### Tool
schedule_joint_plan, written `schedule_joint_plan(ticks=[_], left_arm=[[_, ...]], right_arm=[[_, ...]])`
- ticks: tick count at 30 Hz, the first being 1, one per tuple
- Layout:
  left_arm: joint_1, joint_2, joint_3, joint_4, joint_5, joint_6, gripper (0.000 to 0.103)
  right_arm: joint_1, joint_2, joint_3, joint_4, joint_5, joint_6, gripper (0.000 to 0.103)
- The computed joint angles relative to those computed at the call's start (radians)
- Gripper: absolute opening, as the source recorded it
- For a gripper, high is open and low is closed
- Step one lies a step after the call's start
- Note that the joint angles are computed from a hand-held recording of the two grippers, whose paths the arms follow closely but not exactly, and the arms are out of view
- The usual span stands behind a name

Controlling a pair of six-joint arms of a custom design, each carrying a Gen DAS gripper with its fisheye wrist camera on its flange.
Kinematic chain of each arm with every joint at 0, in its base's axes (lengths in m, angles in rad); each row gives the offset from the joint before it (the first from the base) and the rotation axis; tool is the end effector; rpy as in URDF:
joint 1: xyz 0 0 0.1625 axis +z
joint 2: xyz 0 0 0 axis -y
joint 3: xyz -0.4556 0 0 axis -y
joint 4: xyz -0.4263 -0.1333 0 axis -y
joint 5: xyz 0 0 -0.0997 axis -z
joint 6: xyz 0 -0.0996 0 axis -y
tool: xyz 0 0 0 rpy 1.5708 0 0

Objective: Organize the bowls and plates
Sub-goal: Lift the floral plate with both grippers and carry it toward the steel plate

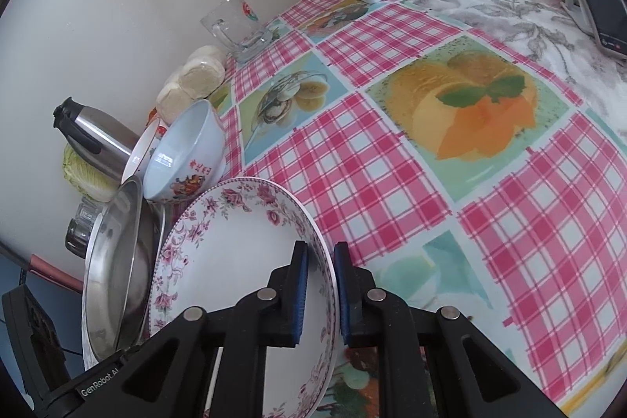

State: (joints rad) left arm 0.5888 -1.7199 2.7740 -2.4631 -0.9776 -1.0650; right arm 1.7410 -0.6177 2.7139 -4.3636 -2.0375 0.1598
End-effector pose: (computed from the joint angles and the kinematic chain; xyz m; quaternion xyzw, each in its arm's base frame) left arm -0.0847 -0.2838 0.1448 -0.0160 0.9534 -0.2085 0.2176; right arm 0.1365 -0.2719 0.0533 -0.0742 -0.9149 0.3632 0.1599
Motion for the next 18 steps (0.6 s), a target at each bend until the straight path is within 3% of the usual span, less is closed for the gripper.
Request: schedule_joint_plan(ticks=[8,18], left_arm=[[-0.043,0.08,-0.015,-0.026,-0.029,0.046,0.014],[-0.091,0.151,-0.038,-0.075,0.02,0.115,0.013]], right_arm=[[-0.048,-0.004,0.054,-0.066,0.02,0.019,0.015],[-0.044,-0.015,0.091,-0.141,0.029,0.014,0.01]])
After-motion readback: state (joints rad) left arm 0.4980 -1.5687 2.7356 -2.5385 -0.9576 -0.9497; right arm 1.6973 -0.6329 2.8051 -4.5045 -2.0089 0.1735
